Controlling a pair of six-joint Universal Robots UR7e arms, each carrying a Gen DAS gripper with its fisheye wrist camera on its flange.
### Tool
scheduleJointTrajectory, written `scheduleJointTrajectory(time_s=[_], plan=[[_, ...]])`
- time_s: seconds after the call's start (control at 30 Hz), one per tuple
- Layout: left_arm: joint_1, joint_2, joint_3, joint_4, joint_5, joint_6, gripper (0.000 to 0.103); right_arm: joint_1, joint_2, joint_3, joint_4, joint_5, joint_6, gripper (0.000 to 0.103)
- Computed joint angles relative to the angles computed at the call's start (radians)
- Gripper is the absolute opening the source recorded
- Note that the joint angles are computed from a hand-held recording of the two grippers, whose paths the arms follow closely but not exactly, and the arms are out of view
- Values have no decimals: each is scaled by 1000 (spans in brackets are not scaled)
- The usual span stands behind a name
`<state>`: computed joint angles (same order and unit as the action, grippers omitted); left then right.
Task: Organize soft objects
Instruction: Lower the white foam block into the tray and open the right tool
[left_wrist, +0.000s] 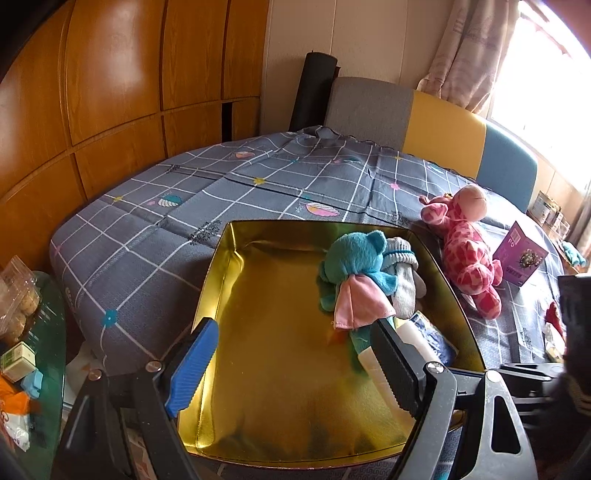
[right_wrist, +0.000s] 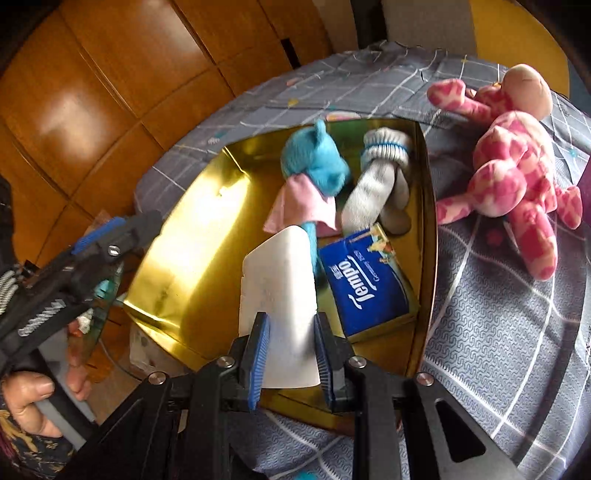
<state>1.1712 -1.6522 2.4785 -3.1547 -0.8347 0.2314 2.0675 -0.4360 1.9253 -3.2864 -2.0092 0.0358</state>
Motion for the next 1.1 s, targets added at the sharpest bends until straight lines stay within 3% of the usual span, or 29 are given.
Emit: scheduleJointTrajectory(time_s=[0.3,0.67,0.87,1.1], plan=[[3,12,6,-4,4,-2,85,-3,17,-24,34,-9,-22,24],[1,14,11,-1,5,-3,85,62,85,-70,21,-235,-78,28],[-4,14,16,-3,7,-10,88,69,88,-60,-8,-257,-87,37],[-12,10,22,-9,8,-12,89,86,89,-39,-95,-288,-95,40]])
